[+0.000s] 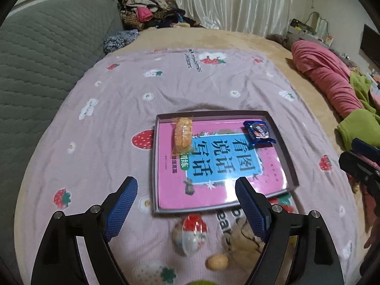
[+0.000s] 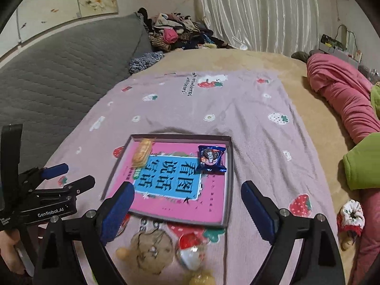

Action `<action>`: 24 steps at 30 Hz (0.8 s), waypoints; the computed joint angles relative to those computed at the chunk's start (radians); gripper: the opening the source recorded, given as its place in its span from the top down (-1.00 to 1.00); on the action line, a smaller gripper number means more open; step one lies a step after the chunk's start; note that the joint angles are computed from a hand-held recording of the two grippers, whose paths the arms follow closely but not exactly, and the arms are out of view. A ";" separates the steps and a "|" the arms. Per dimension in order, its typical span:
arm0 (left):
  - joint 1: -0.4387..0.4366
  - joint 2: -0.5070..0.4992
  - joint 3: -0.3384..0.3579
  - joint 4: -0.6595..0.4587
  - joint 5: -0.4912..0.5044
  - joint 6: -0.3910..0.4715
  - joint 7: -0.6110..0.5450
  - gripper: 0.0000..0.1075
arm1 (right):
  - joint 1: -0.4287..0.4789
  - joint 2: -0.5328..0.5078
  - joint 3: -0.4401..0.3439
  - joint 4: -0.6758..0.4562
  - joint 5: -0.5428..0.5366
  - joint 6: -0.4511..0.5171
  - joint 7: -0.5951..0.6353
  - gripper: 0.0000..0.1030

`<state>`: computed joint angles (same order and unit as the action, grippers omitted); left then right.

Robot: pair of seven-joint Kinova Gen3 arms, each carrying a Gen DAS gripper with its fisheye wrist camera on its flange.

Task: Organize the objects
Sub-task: 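Pull both tools back from the tray toward the remaining items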

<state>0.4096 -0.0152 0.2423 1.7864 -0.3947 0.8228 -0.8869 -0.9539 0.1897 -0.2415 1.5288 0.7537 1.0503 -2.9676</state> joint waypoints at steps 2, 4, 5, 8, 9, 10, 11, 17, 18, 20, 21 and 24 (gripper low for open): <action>0.011 -0.034 0.015 0.014 -0.015 0.016 0.023 -0.59 | -0.025 -0.015 -0.012 0.000 0.014 0.030 -0.017 -0.78; 0.017 -0.067 0.040 0.028 -0.039 0.036 0.056 -0.59 | -0.050 -0.031 -0.030 -0.001 0.029 0.068 -0.039 -0.79; 0.019 -0.081 0.054 0.032 -0.046 0.048 0.067 -0.59 | -0.055 -0.036 -0.037 -0.001 0.032 0.076 -0.044 -0.80; 0.018 -0.117 0.087 0.041 -0.051 0.077 0.086 -0.59 | -0.080 -0.056 -0.066 -0.001 0.053 0.117 -0.067 -0.84; 0.018 -0.131 0.090 0.045 -0.037 0.079 0.079 -0.59 | -0.088 -0.060 -0.075 -0.003 0.059 0.130 -0.072 -0.85; 0.015 -0.145 0.101 0.047 -0.034 0.087 0.083 -0.59 | -0.097 -0.066 -0.084 -0.001 0.068 0.142 -0.082 -0.85; 0.012 -0.157 0.115 0.050 -0.035 0.096 0.090 -0.59 | -0.107 -0.069 -0.094 -0.002 0.077 0.160 -0.090 -0.86; 0.000 -0.208 0.192 0.058 -0.041 0.162 0.131 -0.59 | -0.156 -0.084 -0.139 0.002 0.107 0.227 -0.133 -0.89; -0.003 -0.216 0.202 0.062 -0.043 0.168 0.137 -0.59 | -0.160 -0.084 -0.143 0.004 0.108 0.234 -0.139 -0.89; -0.006 -0.236 0.216 0.072 -0.033 0.174 0.142 -0.59 | -0.172 -0.088 -0.153 0.014 0.112 0.240 -0.155 -0.89; -0.007 -0.246 0.218 0.077 -0.023 0.174 0.140 -0.59 | -0.180 -0.090 -0.161 0.019 0.114 0.247 -0.164 -0.89; -0.017 -0.288 0.228 0.096 0.011 0.176 0.124 -0.59 | -0.204 -0.091 -0.177 0.030 0.128 0.267 -0.191 -0.89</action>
<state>0.3931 -0.3031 0.4705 1.8827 -0.3833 0.9992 -0.7628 -1.1582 0.0984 -0.4181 1.5585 0.8813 1.3173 -3.1585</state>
